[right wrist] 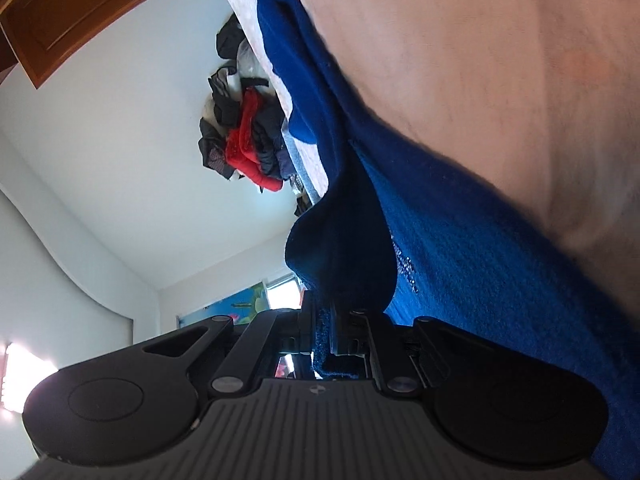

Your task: Fold small clothes

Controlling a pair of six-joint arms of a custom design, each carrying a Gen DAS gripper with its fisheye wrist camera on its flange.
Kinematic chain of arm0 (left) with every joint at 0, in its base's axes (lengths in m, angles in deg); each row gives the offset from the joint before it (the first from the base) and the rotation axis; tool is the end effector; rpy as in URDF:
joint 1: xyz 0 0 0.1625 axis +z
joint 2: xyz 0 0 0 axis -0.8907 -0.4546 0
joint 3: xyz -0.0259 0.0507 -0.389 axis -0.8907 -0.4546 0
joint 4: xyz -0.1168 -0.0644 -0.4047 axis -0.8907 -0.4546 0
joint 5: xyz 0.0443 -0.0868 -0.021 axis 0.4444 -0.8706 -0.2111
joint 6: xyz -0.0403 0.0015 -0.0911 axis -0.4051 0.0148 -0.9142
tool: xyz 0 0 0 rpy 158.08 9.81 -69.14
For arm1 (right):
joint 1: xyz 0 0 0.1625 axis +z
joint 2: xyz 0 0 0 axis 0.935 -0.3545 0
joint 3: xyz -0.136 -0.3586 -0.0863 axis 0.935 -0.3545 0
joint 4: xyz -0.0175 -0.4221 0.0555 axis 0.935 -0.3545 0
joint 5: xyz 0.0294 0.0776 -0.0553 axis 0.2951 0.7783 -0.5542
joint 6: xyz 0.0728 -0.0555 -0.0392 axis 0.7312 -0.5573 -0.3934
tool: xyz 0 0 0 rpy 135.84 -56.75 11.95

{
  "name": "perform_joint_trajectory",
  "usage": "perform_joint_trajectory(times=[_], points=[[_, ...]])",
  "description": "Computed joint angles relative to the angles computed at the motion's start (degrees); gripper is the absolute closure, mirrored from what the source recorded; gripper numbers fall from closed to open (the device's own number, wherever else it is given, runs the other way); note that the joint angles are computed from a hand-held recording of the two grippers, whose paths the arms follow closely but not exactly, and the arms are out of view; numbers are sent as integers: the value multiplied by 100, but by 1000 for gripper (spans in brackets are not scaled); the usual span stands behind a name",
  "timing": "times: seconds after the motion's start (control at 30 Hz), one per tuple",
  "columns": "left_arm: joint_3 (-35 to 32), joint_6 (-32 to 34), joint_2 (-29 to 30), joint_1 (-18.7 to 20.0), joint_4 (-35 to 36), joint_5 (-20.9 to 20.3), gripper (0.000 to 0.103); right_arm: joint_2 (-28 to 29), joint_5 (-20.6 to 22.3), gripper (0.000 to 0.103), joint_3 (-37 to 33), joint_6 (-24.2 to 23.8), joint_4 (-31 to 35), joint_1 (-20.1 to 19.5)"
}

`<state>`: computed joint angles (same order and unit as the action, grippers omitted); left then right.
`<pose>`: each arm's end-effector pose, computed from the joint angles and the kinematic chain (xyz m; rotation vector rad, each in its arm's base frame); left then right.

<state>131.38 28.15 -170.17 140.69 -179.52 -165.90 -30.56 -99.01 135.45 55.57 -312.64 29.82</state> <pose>0.0340 -0.4171 0.2513 0.8267 -2.2759 0.8705 0.2355 -0.4232 -0.0759 0.8589 1.9490 -0.7604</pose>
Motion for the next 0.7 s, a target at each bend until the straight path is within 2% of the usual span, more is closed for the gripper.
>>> perform_joint_trajectory(times=[0.17,0.23,0.3,0.33,0.4,0.43,0.53,0.63,0.7], points=[[-11,256,-164,-48,349,60,94,-65,-120,89,-5,-98,54,46],[-30,362,-222,-51,438,82,94,-63,-130,89,124,-172,-86,-34],[-149,720,-347,-101,881,185,94,-144,-262,89,236,-373,-41,-41],[-278,1019,-435,-136,1270,258,94,-144,-262,88,236,-373,-41,-41],[-634,1790,-590,-140,2040,231,94,-313,-356,65,312,-734,241,-10],[-859,2284,-683,-141,2469,201,94,-403,-392,48,361,-958,380,-10],[-1617,3703,-932,-290,4015,578,94,-775,-697,45,387,-1697,828,22],[-2066,4624,-1073,-426,4691,1124,94,-1156,-949,45,228,-2086,1465,-41],[-2336,4986,-1086,-375,5085,1100,94,-1332,-1065,45,36,-2325,1983,-73]])
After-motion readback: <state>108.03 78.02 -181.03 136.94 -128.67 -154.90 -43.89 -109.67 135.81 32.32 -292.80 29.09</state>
